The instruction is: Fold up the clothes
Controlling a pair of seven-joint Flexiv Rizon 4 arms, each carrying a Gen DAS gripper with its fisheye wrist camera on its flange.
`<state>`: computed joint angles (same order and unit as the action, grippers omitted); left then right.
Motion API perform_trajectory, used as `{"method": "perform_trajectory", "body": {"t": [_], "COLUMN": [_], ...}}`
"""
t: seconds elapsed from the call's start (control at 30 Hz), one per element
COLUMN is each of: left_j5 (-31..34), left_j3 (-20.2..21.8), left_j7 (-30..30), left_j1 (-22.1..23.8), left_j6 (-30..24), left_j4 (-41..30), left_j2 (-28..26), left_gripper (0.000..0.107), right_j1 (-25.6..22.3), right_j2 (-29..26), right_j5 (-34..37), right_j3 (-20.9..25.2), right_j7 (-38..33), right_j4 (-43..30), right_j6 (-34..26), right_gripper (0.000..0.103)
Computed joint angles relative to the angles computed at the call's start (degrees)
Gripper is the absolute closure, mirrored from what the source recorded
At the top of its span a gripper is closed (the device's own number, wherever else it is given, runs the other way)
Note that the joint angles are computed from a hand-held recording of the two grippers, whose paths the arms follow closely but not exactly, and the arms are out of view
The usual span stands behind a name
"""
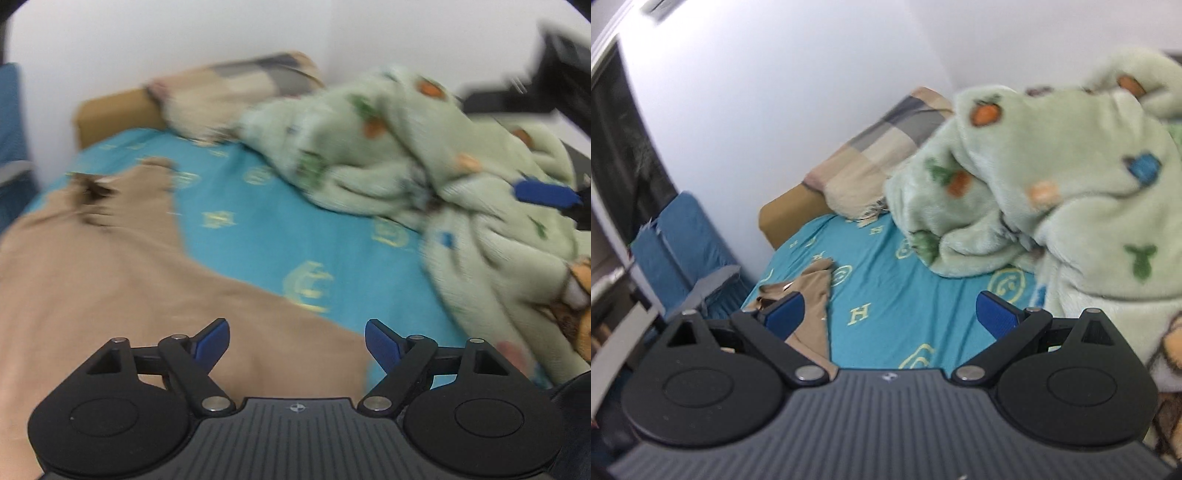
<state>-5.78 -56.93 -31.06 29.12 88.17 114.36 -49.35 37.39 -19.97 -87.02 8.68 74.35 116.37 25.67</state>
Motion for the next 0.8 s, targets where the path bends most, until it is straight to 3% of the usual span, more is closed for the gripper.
{"method": "perform_trajectory", "body": {"t": [0.1, 0.17, 0.23, 0.3, 0.33, 0.37, 0.43, 0.53, 0.73, 0.8], "left_j5": [-0.12, -0.18, -0.95, -2.02, -2.27, -2.96, -5.2, -6.94, -8.62, -8.12], "left_j3": [1.76, 6.01, 12.39, 14.19, 14.23, 14.77, 12.93, 8.85, -8.02, -11.58], "left_j7": [-0.05, -0.38, -2.02, -3.62, -4.56, -6.2, -8.95, -10.93, -14.41, -16.25], "left_j1": [-4.34, -9.37, -15.72, -17.94, -18.27, -18.73, -16.41, -11.59, 8.12, 14.18], "left_j6": [-0.54, -0.25, 0.47, 2.7, 4.01, 3.71, 0.35, 0.12, -3.41, -4.93], "left_j4": [-0.72, -2.16, -4.1, -5.16, -5.59, -6.21, -6.62, -5.23, 1.22, 2.72], "left_j2": [-2.15, -2.24, -1.4, -2.4, -3.24, -3.27, -3.22, -2.37, -0.43, 1.34], "left_gripper": [0.026, 0.032, 0.049, 0.065, 0.09, 0.101, 0.104, 0.104, 0.104, 0.104], "right_j1": [-1.17, -1.7, -2.35, -2.9, -3.02, -3.13, -3.4, -3.44, -2.24, -1.85], "right_j2": [0.34, 0.23, 0.09, -0.14, -0.32, -0.49, -0.81, -1.27, -1.68, -1.94], "right_j5": [-0.97, -1.34, -1.43, -1.17, -0.9, -0.62, 0.23, 1.17, 2.39, 2.99], "right_j3": [-0.18, -0.29, -0.39, -0.49, -0.55, -0.61, -0.72, -0.93, -1.09, -1.1], "right_j7": [4.16, 5.76, 7.16, 8.38, 8.69, 8.99, 8.65, 7.33, 4.34, 3.08], "right_j4": [1.34, 1.79, 2.16, 2.39, 2.39, 2.38, 2.23, 1.72, 0.7, 0.1], "right_j6": [1.99, 2.66, 3.61, 4.44, 4.54, 4.63, 5.09, 5.55, 3.87, 3.4], "right_gripper": [0.002, 0.002, 0.002, 0.002, 0.002, 0.002, 0.002, 0.002, 0.002, 0.002]}}
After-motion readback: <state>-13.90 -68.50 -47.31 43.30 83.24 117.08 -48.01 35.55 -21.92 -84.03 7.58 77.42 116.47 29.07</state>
